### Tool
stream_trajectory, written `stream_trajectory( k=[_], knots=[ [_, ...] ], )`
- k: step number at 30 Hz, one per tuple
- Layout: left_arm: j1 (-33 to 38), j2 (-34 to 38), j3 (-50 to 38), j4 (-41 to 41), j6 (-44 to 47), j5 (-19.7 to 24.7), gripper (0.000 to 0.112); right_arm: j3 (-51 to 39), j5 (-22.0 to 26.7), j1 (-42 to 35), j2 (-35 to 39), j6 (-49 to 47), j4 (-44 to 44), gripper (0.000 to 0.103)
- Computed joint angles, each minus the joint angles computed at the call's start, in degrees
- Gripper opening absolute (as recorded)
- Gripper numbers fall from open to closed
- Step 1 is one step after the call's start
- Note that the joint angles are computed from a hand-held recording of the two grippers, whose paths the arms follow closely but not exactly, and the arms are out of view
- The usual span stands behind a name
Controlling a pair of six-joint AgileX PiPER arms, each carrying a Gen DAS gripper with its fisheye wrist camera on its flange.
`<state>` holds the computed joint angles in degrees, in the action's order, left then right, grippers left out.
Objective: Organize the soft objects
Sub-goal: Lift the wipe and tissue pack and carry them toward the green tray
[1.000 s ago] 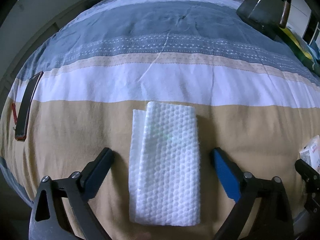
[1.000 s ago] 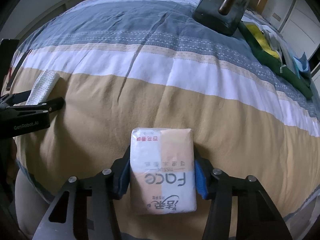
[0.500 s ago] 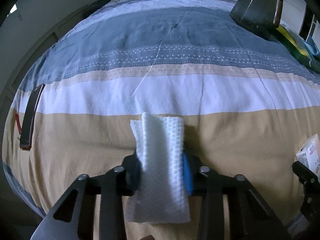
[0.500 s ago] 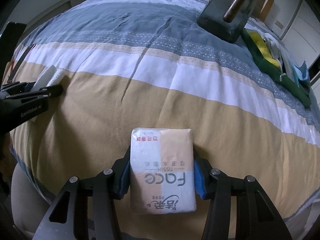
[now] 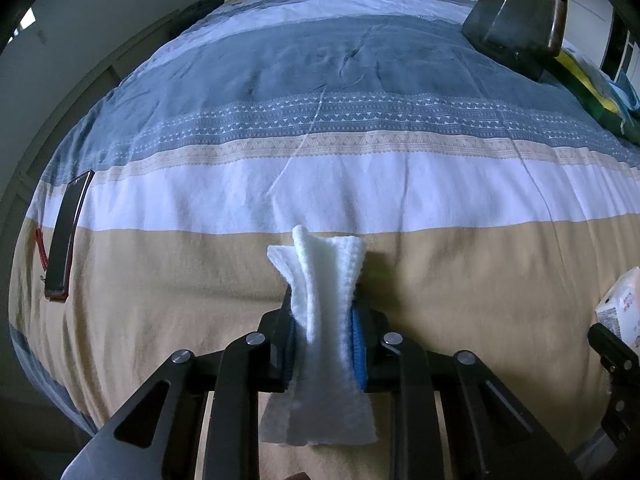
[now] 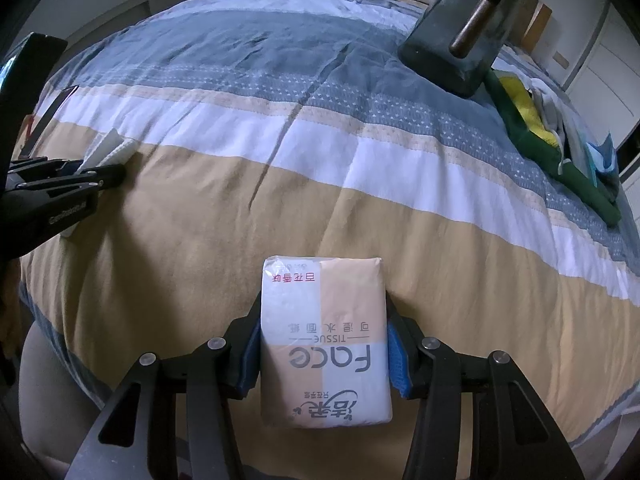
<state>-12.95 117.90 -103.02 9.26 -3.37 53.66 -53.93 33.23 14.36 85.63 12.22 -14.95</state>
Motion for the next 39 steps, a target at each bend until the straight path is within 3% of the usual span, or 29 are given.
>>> stream_trajectory(
  k=[25, 32, 39],
  knots=[
    [-1.5, -3.0, 0.8, 0.3, -1.0, -0.3, 0.013, 1.1, 0.6, -0.9, -5.3, -3.2, 2.2, 0.05],
    [-4.4, -5.2, -0.9, 0.3, -1.1, 0.4, 0.012, 0.3, 1.2, -4.4, -7.9, -7.0, 5.1, 0.049],
    [-9.0, -5.5, -6.5, -0.4, -1.0, 3.1, 0.012, -3.0, 3.5, -12.9, -11.3, -16.1, 12.0, 0.049]
  ],
)
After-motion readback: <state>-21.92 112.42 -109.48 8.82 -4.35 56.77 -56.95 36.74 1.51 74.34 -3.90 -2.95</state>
